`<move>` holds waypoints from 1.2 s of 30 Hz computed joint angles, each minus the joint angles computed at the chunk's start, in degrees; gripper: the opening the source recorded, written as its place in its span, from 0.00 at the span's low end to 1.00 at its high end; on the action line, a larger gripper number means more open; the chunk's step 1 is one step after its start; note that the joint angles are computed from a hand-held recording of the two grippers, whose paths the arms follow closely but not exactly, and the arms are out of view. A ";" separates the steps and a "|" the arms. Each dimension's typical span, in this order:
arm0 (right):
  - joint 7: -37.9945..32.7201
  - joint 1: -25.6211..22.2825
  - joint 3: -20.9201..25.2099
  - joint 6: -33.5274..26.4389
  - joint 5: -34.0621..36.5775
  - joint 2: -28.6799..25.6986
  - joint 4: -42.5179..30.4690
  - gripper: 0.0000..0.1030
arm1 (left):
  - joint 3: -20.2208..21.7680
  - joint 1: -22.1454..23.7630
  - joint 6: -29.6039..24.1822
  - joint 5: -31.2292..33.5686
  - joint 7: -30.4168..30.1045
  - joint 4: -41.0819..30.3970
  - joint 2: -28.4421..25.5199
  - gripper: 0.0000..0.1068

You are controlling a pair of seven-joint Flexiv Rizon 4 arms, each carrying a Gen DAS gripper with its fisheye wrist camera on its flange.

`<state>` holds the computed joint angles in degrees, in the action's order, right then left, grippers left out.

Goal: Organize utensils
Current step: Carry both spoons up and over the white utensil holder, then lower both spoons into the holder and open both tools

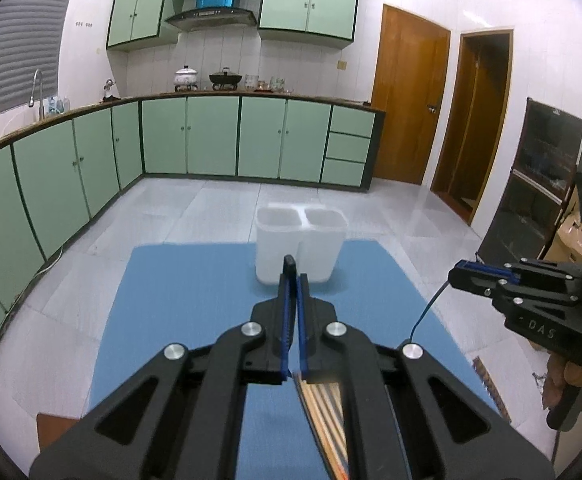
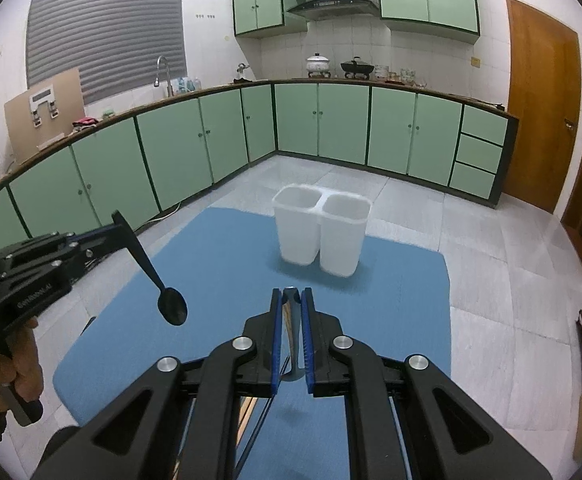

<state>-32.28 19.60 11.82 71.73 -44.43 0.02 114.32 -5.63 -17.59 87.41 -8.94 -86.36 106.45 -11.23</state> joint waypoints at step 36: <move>3.33 5.34 -16.42 8.17 -6.10 -8.82 -9.41 0.23 | 4.03 -1.27 0.27 3.68 -2.62 -22.71 -16.58 0.61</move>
<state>-28.96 24.94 -4.60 79.91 -50.53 -8.80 104.91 -1.60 -18.86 87.68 -5.26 -88.98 83.74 -27.81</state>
